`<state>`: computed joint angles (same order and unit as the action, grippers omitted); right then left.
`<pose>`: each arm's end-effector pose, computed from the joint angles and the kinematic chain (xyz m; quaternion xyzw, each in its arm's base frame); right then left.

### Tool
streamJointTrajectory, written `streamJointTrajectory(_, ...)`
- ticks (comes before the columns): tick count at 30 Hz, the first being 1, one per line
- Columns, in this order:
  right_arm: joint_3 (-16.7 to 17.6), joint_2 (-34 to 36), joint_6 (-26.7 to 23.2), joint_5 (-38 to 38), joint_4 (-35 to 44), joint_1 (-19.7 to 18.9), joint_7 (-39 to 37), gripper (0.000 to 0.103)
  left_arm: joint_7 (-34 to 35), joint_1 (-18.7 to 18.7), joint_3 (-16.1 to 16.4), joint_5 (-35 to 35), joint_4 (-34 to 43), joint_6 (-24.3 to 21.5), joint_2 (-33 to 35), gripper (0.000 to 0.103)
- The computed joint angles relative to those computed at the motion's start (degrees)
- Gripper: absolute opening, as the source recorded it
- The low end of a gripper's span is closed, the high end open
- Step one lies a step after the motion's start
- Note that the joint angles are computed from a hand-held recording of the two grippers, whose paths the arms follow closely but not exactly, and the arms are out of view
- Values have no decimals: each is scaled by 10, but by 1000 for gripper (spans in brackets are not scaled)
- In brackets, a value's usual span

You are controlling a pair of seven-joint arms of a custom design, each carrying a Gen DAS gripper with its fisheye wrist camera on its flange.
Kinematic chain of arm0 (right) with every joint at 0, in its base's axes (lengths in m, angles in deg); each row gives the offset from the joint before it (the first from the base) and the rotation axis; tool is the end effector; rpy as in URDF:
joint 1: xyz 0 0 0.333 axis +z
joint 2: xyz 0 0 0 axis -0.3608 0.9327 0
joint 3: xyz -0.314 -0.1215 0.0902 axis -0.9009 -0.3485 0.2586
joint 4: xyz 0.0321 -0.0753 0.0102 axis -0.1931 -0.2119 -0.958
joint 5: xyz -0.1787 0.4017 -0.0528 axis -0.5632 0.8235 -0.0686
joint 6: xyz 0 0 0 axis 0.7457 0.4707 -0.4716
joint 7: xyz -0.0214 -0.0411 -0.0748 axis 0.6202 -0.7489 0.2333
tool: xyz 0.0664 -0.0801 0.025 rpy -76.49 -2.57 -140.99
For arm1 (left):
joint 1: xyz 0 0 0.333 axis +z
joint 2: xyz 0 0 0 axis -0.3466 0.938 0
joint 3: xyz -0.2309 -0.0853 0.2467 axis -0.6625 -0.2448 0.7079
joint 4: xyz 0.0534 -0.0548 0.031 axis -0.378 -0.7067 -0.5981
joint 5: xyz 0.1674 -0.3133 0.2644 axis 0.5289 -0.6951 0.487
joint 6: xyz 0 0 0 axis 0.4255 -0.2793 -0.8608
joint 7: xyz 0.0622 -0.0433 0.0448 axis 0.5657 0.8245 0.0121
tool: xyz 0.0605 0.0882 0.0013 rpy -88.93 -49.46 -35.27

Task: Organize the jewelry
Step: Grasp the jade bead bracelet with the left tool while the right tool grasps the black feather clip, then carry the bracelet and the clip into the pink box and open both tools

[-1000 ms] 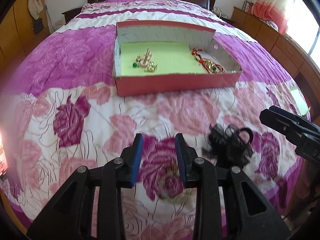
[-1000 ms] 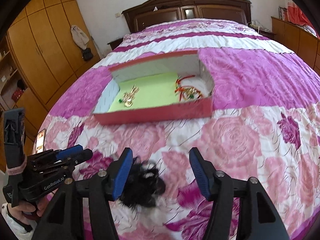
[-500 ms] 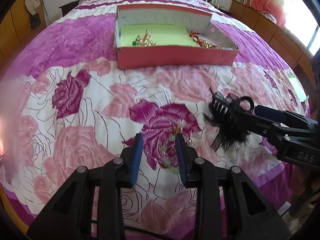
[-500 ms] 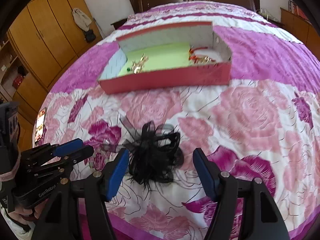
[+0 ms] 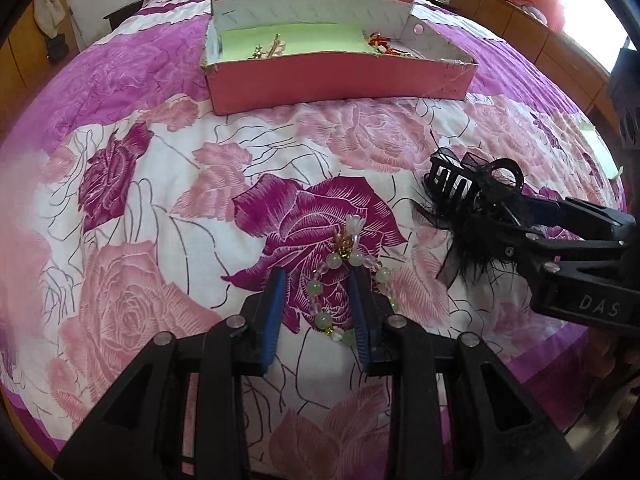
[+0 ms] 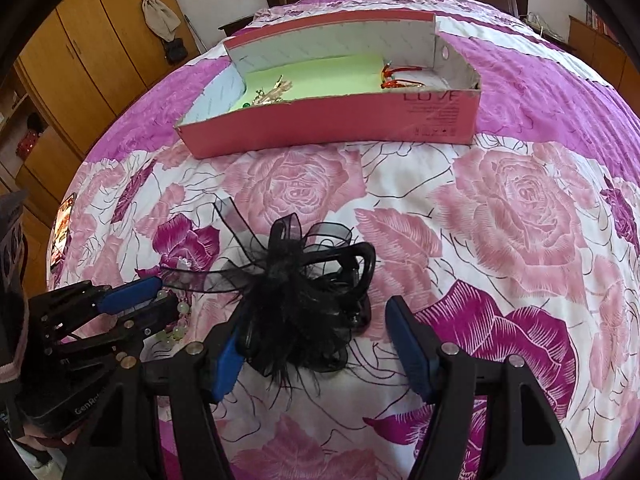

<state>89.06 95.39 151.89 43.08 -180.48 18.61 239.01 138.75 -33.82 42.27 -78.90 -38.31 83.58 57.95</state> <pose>0.5084 0.5198 0.3941 -0.5805 0.7719 -0.1370 0.2200 0.5889 -0.3025 0.3699 -0.4159 0.8708 -0.2554 0.0592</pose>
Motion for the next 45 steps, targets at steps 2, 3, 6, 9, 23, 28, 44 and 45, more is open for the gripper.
streamJointTrajectory(2,-1,1,3,-1,-1,-1,-1,67,10,1,-3,-2,1,4,2,17)
streamJointTrajectory(3,-2,1,5,-3,-2,-1,1,65,17,3,-5,-7,3,4,4,10)
streamJointTrajectory(6,-4,-4,15,-9,-12,-2,6,57,28,4,-8,-16,6,4,6,0)
streamJointTrajectory(9,-7,-13,35,-19,-27,-4,19,57,37,6,-12,-31,9,6,7,0)
streamJointTrajectory(23,-12,-57,49,-99,-67,-10,102,57,90,17,-31,-138,18,40,-6,0)
streamJointTrajectory(28,-14,-67,62,-166,-72,-12,142,57,119,23,-42,-195,27,69,-7,0)
streamJointTrajectory(44,-9,-73,27,-317,-52,-21,214,57,214,40,-98,-281,96,167,45,0)
streamJointTrajectory(45,-10,-72,25,-323,-49,-22,216,57,215,41,-101,-279,103,173,51,0)
